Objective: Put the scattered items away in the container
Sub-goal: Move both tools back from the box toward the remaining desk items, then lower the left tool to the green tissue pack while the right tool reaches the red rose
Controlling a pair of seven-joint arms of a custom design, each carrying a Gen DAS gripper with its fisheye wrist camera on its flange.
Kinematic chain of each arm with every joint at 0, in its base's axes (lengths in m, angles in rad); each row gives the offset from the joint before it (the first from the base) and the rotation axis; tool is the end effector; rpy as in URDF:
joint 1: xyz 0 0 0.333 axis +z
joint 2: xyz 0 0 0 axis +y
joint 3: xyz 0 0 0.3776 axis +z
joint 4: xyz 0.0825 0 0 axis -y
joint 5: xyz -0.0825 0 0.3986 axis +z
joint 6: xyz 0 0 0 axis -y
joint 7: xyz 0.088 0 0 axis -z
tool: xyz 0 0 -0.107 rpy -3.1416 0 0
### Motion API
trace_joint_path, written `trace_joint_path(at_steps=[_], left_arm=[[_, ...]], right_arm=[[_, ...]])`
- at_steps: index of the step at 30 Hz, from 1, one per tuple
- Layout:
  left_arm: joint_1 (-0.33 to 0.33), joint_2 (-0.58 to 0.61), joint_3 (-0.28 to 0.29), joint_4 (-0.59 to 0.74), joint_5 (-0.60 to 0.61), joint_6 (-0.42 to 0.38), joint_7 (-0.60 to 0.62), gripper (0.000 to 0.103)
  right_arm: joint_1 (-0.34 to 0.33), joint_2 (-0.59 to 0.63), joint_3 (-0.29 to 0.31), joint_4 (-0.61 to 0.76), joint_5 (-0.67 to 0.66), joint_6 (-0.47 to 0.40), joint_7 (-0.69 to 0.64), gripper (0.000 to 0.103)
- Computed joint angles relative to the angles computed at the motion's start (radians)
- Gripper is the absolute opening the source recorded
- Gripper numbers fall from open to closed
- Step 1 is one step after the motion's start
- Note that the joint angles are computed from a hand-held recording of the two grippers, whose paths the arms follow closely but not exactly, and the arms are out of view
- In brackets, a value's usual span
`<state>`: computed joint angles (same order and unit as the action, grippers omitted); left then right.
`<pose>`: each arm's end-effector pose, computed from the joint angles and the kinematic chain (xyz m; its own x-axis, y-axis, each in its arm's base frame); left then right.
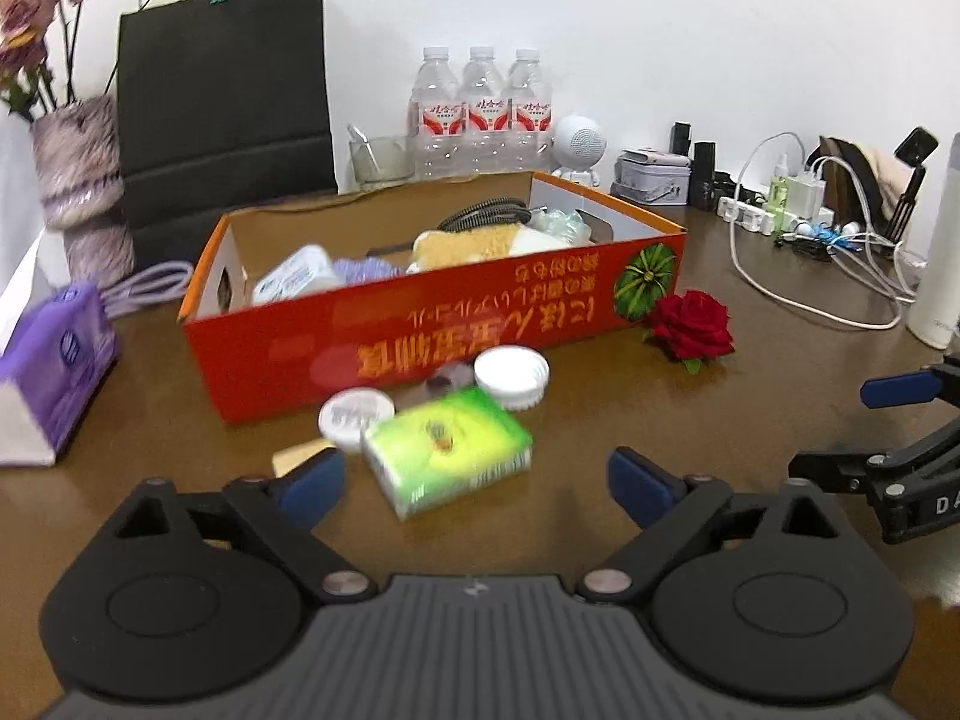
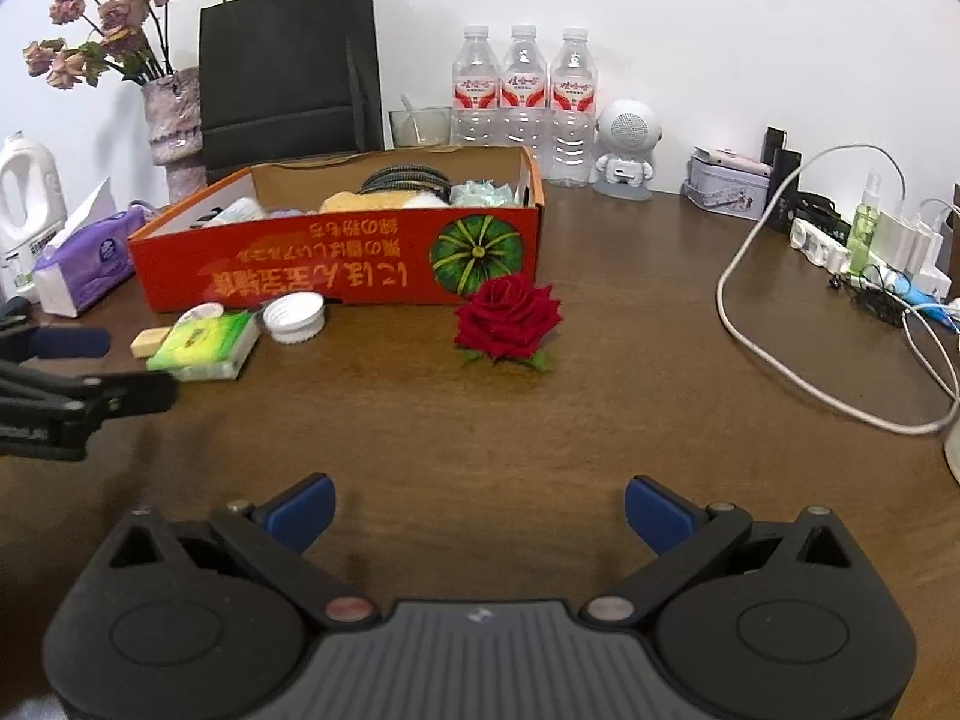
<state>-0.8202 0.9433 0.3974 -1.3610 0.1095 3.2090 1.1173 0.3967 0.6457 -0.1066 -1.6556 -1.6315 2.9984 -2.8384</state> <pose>0.7045 -0.4663 0.3154 -0.3751 -0.9264 -0.0316 -0.5094 0.2345 -0.8280 0.6741 0.2899 0.2956 0.0464 -0.9985 -0.0274 -0.6420 -0.0088 -0.7666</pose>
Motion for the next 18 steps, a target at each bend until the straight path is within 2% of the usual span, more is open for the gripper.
trace_joint_path(at_steps=[2, 6, 9, 11, 13, 15, 18], left_arm=[[0.012, 0.028, -0.004, 0.057, 0.008, -0.032, 0.006, 0.075], [0.071, 0.070, -0.067, 0.155, 0.057, -0.082, 0.017, 0.066], [0.094, 0.097, -0.084, 0.211, 0.100, -0.110, 0.011, 0.067], [0.127, 0.104, -0.128, 0.239, 0.132, -0.129, 0.030, 0.069], [0.149, 0.110, -0.155, 0.257, 0.160, -0.136, 0.044, 0.075], [0.169, 0.117, -0.181, 0.275, 0.186, -0.146, 0.067, 0.076], [0.217, 0.126, -0.261, 0.299, 0.206, -0.166, 0.126, 0.073]], right_arm=[[-0.008, 0.021, -0.001, 0.032, 0.015, 0.013, -0.026, 0.103], [-0.014, 0.072, -0.022, 0.104, 0.097, 0.045, -0.129, 0.100], [-0.021, 0.114, -0.033, 0.160, 0.179, 0.061, -0.217, 0.099], [-0.037, 0.138, -0.022, 0.191, 0.260, 0.055, -0.307, 0.098], [-0.046, 0.161, -0.020, 0.222, 0.319, 0.053, -0.366, 0.097], [-0.049, 0.189, -0.027, 0.261, 0.370, 0.051, -0.404, 0.094], [-0.055, 0.229, -0.032, 0.314, 0.450, 0.046, -0.449, 0.087]])
